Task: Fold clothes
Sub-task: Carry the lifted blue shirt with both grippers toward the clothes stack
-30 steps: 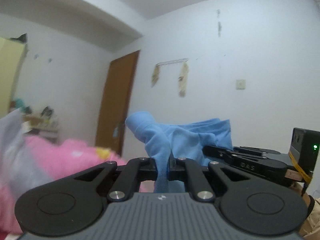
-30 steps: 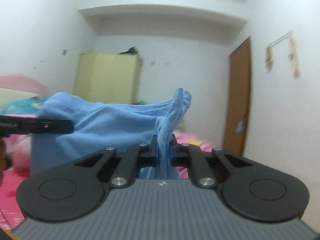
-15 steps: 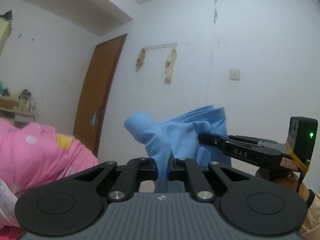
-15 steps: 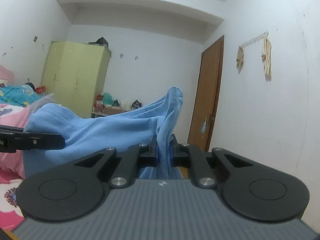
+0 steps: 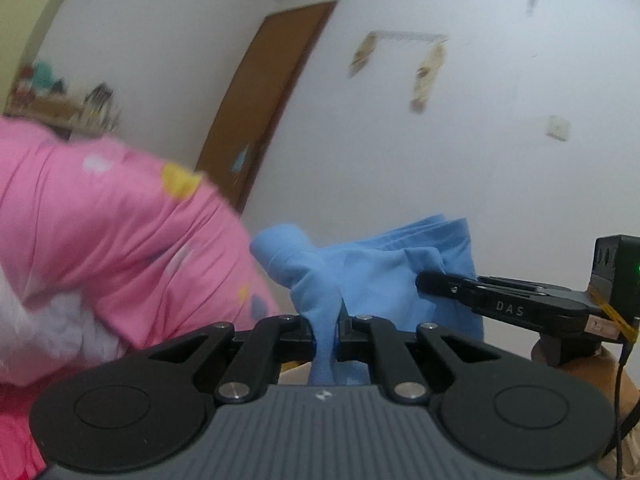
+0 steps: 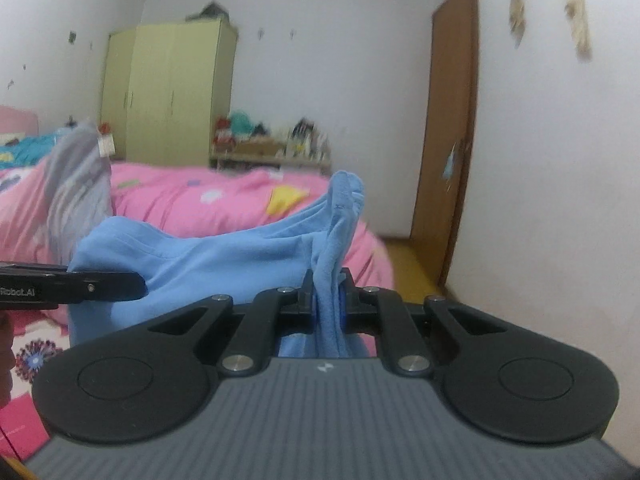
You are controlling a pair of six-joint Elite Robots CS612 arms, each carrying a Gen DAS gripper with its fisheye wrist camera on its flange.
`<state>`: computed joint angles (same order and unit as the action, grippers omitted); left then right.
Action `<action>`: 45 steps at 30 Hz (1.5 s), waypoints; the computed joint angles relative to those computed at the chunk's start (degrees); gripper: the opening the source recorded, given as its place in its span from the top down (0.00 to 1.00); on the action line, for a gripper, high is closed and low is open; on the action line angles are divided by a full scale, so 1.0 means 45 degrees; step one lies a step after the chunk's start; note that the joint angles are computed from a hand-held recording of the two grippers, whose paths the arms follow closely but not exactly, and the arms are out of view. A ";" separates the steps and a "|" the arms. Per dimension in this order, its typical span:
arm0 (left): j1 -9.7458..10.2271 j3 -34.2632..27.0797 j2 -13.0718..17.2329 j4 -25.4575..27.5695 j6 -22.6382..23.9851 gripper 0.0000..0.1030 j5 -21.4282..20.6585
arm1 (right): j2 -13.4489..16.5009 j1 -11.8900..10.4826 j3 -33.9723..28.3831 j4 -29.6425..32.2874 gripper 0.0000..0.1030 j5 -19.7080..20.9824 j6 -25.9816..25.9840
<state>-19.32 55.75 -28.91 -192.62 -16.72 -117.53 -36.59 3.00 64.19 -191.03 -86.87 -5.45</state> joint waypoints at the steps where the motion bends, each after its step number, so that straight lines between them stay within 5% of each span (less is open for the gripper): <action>1: 0.0018 -0.0301 0.0169 0.0384 -0.0035 0.93 0.0040 | 0.0103 0.0022 -0.0147 0.0433 0.92 0.0008 -0.0051; 8: 0.0191 -0.2061 0.1134 0.3443 -0.0678 0.85 -0.0206 | 0.1166 0.0048 -0.2021 0.4012 0.88 -0.0090 0.0088; 11: 0.0330 -0.2543 0.1453 0.4064 -0.1511 0.65 -0.0169 | 0.1405 0.0169 -0.2499 0.4919 0.57 -0.1247 0.0520; 13: 0.0435 -0.2567 0.1535 0.3871 -0.2209 0.64 0.0003 | 0.1313 0.0187 -0.2306 0.4646 0.45 -0.1834 0.1153; 18: 0.0754 -0.1725 0.1156 0.3154 -0.2241 0.62 -0.0588 | 0.0308 -0.0029 -0.0305 0.2898 0.44 -0.2692 0.3715; 22: 0.0965 0.0386 0.0134 0.2414 -0.0034 0.62 -0.2488 | -0.1234 -0.0489 0.2853 0.0932 0.44 -0.0944 0.7132; 26: 0.0904 0.2689 -0.0962 0.1571 0.3110 0.62 -0.3502 | -0.2275 -0.0796 0.5377 -0.1034 0.44 0.0587 0.9232; 31: 0.0267 0.5208 -0.1860 -0.1156 0.7732 0.61 -0.2137 | -0.2624 -0.0920 0.6694 -0.2034 0.44 0.1427 1.1195; 35: -0.0327 0.6199 -0.2017 -0.2794 1.0428 0.61 -0.0509 | -0.2402 -0.0912 0.6685 -0.2184 0.44 0.1948 1.2087; 39: -0.0665 0.6512 -0.1999 -0.3622 1.1640 0.65 0.0318 | -0.2244 -0.0854 0.6539 -0.2163 0.45 0.2026 1.2374; 45: -0.0625 0.6881 -0.2108 -0.3752 1.2942 0.62 -0.0386 | -0.1941 -0.0901 0.6271 -0.2374 0.45 0.2054 1.3583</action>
